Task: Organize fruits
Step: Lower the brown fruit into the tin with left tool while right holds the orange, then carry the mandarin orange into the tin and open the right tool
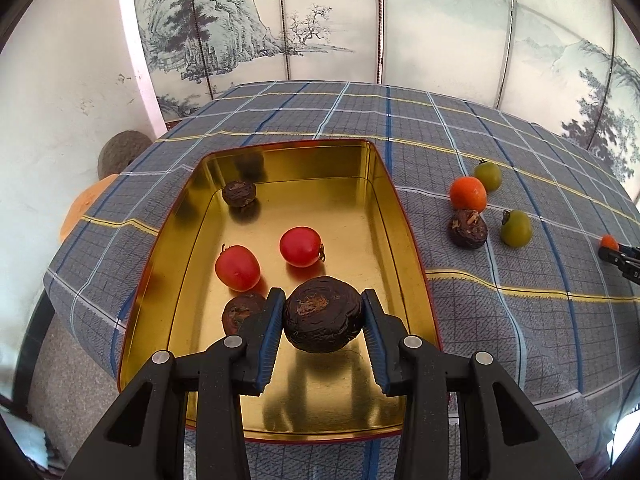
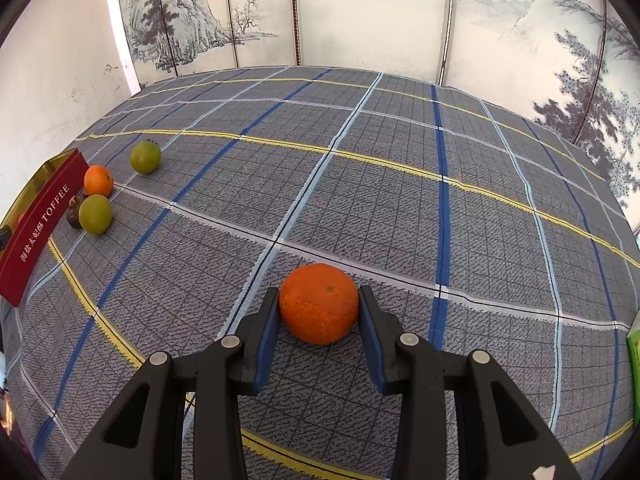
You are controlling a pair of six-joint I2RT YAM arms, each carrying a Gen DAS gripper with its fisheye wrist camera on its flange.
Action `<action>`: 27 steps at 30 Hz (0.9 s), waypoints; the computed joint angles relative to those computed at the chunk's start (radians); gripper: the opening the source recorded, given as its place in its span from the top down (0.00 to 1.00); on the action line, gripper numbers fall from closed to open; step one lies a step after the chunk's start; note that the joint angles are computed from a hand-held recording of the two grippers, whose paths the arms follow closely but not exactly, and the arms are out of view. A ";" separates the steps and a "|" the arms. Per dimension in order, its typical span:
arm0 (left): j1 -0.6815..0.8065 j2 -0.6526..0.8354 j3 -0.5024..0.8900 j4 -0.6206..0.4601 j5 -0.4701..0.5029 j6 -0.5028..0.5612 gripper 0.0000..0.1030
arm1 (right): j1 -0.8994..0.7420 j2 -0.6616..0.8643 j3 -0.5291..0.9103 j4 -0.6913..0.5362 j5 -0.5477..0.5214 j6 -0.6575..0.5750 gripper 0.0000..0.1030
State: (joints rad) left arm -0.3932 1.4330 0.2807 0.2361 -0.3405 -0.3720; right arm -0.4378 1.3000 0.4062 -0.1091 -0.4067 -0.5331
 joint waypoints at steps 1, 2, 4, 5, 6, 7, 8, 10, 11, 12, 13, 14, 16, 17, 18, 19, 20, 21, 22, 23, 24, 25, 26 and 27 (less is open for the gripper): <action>0.001 0.003 0.001 0.000 -0.002 0.001 0.61 | 0.000 0.000 0.000 0.000 0.000 0.000 0.65; 0.001 0.006 0.002 0.000 -0.004 0.000 0.61 | 0.000 0.000 0.000 0.000 0.000 0.000 0.65; 0.005 0.008 0.002 -0.003 -0.006 0.001 0.61 | -0.001 0.004 0.000 0.004 -0.001 -0.002 0.65; 0.007 0.011 0.004 -0.004 -0.008 0.000 0.61 | -0.001 0.004 0.000 0.004 -0.001 -0.002 0.65; 0.007 0.014 0.006 -0.004 -0.014 0.000 0.61 | -0.001 0.004 0.000 0.002 -0.002 -0.003 0.64; 0.003 0.016 0.008 -0.006 -0.025 -0.001 0.61 | 0.001 0.001 -0.001 0.002 0.001 -0.002 0.64; -0.002 0.017 0.009 -0.008 -0.038 -0.004 0.60 | 0.001 0.002 -0.002 0.004 0.003 -0.003 0.64; -0.008 0.014 0.008 -0.008 -0.055 -0.003 0.54 | 0.001 0.002 -0.001 0.002 0.001 -0.002 0.64; -0.012 0.011 0.006 -0.009 -0.063 -0.005 0.49 | 0.002 -0.001 -0.002 0.002 0.002 -0.001 0.64; -0.016 0.005 0.003 -0.009 -0.072 -0.007 0.45 | 0.003 -0.002 -0.004 0.002 0.003 -0.001 0.64; -0.020 -0.003 0.000 -0.010 -0.083 -0.009 0.43 | 0.003 -0.002 -0.004 0.002 0.003 -0.001 0.64; -0.022 -0.011 -0.003 -0.009 -0.088 -0.010 0.41 | 0.004 -0.003 -0.005 0.004 0.005 -0.001 0.64; -0.026 -0.028 -0.011 -0.011 -0.092 -0.012 0.41 | 0.002 0.000 -0.003 0.004 0.004 -0.003 0.64; -0.030 -0.031 -0.010 -0.017 -0.096 -0.014 0.40 | 0.000 0.004 -0.001 0.004 0.002 -0.005 0.64; -0.032 -0.035 -0.011 -0.020 -0.099 -0.013 0.40 | 0.005 -0.001 -0.004 0.005 0.005 -0.001 0.65; -0.037 -0.038 -0.012 -0.023 -0.105 -0.015 0.40 | 0.006 -0.003 -0.005 0.007 0.008 0.000 0.66; -0.040 -0.041 -0.013 -0.025 -0.107 -0.016 0.40 | 0.006 -0.002 -0.004 0.007 0.008 -0.001 0.67; -0.042 -0.046 -0.014 -0.028 -0.106 -0.014 0.40 | 0.007 -0.001 -0.005 0.009 0.009 -0.001 0.67; -0.047 -0.051 -0.015 -0.035 -0.108 -0.017 0.40 | 0.008 -0.001 -0.006 0.012 0.013 -0.002 0.68; -0.050 -0.050 -0.014 -0.035 -0.111 -0.022 0.40 | 0.012 -0.005 -0.010 0.017 0.020 0.000 0.68; -0.050 -0.051 -0.015 -0.034 -0.110 -0.022 0.40 | 0.016 -0.011 -0.014 0.019 0.027 0.000 0.69; -0.049 -0.059 -0.019 -0.034 -0.106 -0.022 0.40 | 0.018 -0.024 -0.019 0.012 0.029 0.002 0.69; -0.048 -0.068 -0.023 -0.036 -0.102 -0.022 0.39 | 0.017 -0.037 -0.023 0.005 0.027 0.004 0.69; -0.048 -0.079 -0.027 -0.043 -0.101 -0.026 0.39 | 0.018 -0.059 -0.037 0.004 0.026 0.007 0.69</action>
